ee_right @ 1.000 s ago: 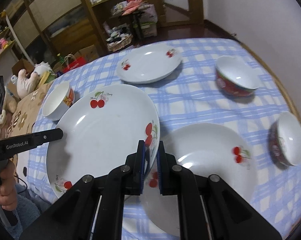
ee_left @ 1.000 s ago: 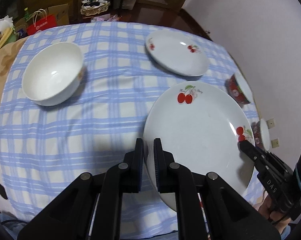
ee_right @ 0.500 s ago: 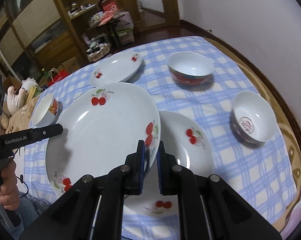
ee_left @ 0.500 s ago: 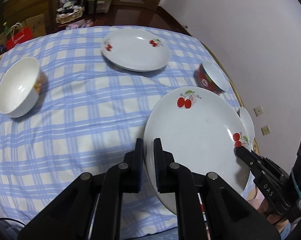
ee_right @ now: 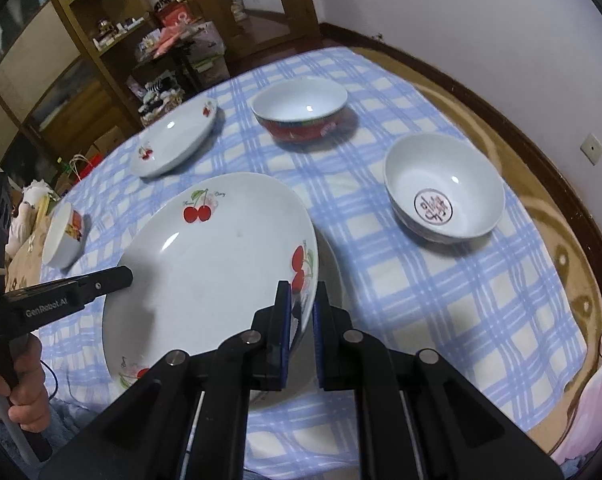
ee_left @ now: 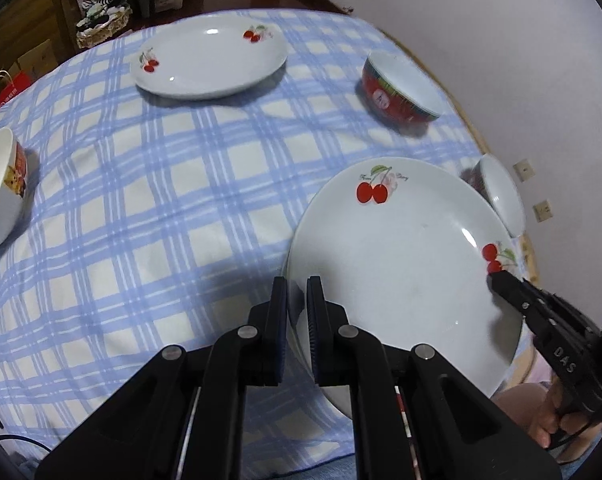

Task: Organize plates and bowls
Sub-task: 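Lower the right-held plate onto another cherry plate while the left holds its plate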

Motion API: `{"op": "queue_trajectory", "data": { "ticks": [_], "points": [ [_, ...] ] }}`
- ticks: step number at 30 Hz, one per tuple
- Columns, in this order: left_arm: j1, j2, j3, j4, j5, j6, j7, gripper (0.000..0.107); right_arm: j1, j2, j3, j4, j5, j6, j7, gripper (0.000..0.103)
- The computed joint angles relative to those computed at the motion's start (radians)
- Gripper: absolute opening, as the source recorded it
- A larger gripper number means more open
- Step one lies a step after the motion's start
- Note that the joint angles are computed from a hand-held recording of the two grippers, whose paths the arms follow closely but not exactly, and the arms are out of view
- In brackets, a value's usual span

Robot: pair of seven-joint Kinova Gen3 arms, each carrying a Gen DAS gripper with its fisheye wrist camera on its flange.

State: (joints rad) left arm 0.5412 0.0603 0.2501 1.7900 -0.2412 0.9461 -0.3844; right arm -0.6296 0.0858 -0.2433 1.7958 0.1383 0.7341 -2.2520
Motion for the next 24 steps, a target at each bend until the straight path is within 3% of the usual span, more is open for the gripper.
{"op": "queue_trajectory", "data": {
  "ticks": [14,24],
  "points": [
    [0.004,0.036,-0.017,0.046,0.033,-0.036,-0.006,0.009,-0.015,0.102,0.025,-0.053,-0.045,0.069,0.024,0.011],
    [0.042,0.065,-0.014,0.022,-0.040,-0.001,0.013,0.010,-0.028,0.107,0.032,-0.057,-0.034,0.071,-0.007,0.011]
  ]
}}
